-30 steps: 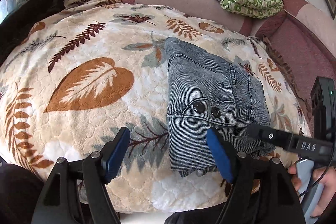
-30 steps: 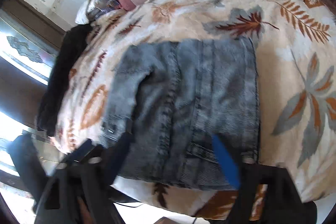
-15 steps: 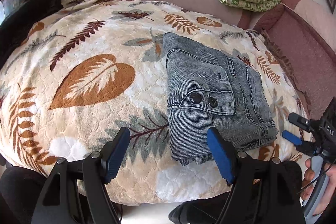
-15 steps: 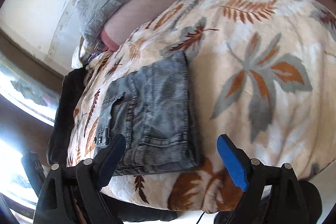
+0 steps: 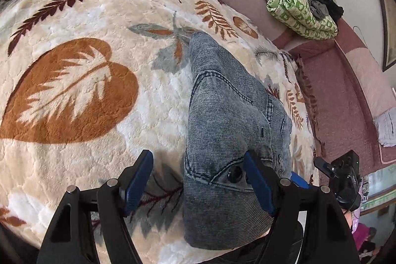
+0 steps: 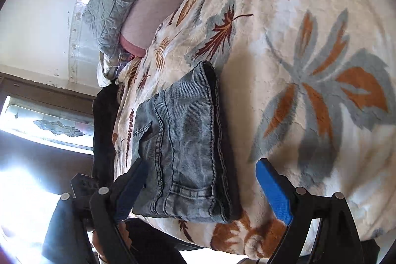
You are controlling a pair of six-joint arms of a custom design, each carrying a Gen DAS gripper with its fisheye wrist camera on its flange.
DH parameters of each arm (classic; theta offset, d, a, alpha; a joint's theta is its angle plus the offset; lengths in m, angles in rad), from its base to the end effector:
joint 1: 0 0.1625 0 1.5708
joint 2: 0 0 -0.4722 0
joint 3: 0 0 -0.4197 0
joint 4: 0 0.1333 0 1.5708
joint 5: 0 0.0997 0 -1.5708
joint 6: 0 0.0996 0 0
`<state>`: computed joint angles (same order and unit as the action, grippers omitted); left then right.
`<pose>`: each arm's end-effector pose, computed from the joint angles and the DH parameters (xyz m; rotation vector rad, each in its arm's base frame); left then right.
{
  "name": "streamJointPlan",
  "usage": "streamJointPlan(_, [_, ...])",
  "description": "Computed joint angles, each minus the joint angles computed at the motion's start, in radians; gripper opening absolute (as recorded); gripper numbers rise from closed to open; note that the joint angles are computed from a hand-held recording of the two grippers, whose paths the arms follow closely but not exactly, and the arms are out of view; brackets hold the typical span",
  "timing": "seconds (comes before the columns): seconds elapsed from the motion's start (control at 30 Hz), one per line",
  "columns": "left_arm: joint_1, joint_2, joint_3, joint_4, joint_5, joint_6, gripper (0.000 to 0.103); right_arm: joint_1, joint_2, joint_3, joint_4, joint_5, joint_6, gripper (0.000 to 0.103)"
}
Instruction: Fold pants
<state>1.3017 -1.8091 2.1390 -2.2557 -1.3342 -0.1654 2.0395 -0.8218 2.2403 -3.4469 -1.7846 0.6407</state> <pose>0.0413 -0.4395 0.4293 0.0895 2.9303 -0.5885 0.3339 -0.4111 0.0502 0.3307 2.9672 -0.7595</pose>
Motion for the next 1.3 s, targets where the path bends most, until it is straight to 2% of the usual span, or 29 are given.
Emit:
streamJointPlan(0.1, [0.014,0.034,-0.019,0.005,-0.027,-0.001,0.076,-0.033,0.014,-0.036,0.052,0.077,-0.009,0.091])
streamJointPlan(0.17, [0.019,0.048,-0.022,-0.005,-0.043,0.01,0.076,-0.036,0.023,-0.061,0.102,0.08,-0.026,0.091])
streamJointPlan(0.3, [0.024,0.075,-0.028,-0.025,-0.055,0.02,0.076,-0.044,0.039,-0.075,0.101,0.079,-0.018,0.09])
streamJointPlan(0.33, [0.025,0.081,-0.03,-0.03,-0.059,0.022,0.076,-0.041,0.042,-0.082,0.11,0.071,-0.02,0.088])
streamJointPlan(0.37, [0.025,0.088,-0.032,-0.033,-0.058,0.022,0.076,-0.036,0.044,-0.094,0.137,0.053,-0.023,0.084])
streamJointPlan(0.43, [0.024,0.094,-0.032,-0.04,-0.055,0.023,0.076,-0.02,0.048,-0.118,0.203,-0.007,-0.009,0.057])
streamJointPlan(0.47, [0.022,0.095,-0.03,-0.045,-0.052,0.026,0.076,-0.013,0.052,-0.129,0.226,-0.033,-0.002,0.052])
streamJointPlan(0.6, [-0.005,0.088,-0.007,-0.07,0.002,0.055,0.076,0.013,0.062,-0.156,0.273,-0.097,-0.019,0.049])
streamJointPlan(0.7, [-0.052,0.076,0.018,-0.077,0.102,0.08,0.076,0.039,0.065,-0.177,0.331,-0.161,-0.046,0.047])
streamJointPlan(0.8, [-0.115,0.037,0.042,-0.051,0.217,0.068,0.076,0.065,0.052,-0.198,0.425,-0.219,-0.051,0.049])
streamJointPlan(0.87, [-0.159,-0.011,0.07,-0.068,0.256,0.102,0.076,0.104,0.04,-0.221,0.507,-0.309,-0.018,0.052])
streamJointPlan(0.93, [-0.198,-0.051,0.101,-0.089,0.28,0.142,0.076,0.144,0.036,-0.23,0.486,-0.396,-0.042,0.052])
streamJointPlan(1.0, [-0.216,-0.061,0.115,-0.062,0.282,0.159,0.076,0.163,0.039,-0.23,0.375,-0.419,-0.092,0.052])
streamJointPlan(1.03, [-0.219,-0.059,0.121,-0.044,0.282,0.166,0.076,0.157,0.042,-0.229,0.295,-0.378,-0.13,0.052])
streamJointPlan(1.1, [-0.226,-0.059,0.149,-0.06,0.307,0.182,0.076,0.111,0.05,-0.22,0.137,-0.191,-0.157,0.052])
streamJointPlan(1.17, [-0.217,-0.059,0.159,-0.08,0.305,0.187,0.077,0.044,0.081,-0.238,0.07,0.016,-0.102,0.054])
streamJointPlan(1.2, [-0.208,-0.056,0.154,-0.078,0.293,0.178,0.077,0.009,0.094,-0.247,0.075,0.076,-0.075,0.054])
streamJointPlan(1.23, [-0.199,-0.051,0.148,-0.071,0.282,0.167,0.078,-0.021,0.107,-0.262,0.122,0.094,-0.071,0.056])
streamJointPlan(1.27, [-0.192,-0.046,0.144,-0.063,0.268,0.155,0.078,-0.044,0.125,-0.278,0.175,0.07,-0.071,0.056])
streamJointPlan(1.3, [-0.187,-0.043,0.141,-0.052,0.26,0.149,0.079,-0.056,0.139,-0.282,0.187,0.027,-0.038,0.05])
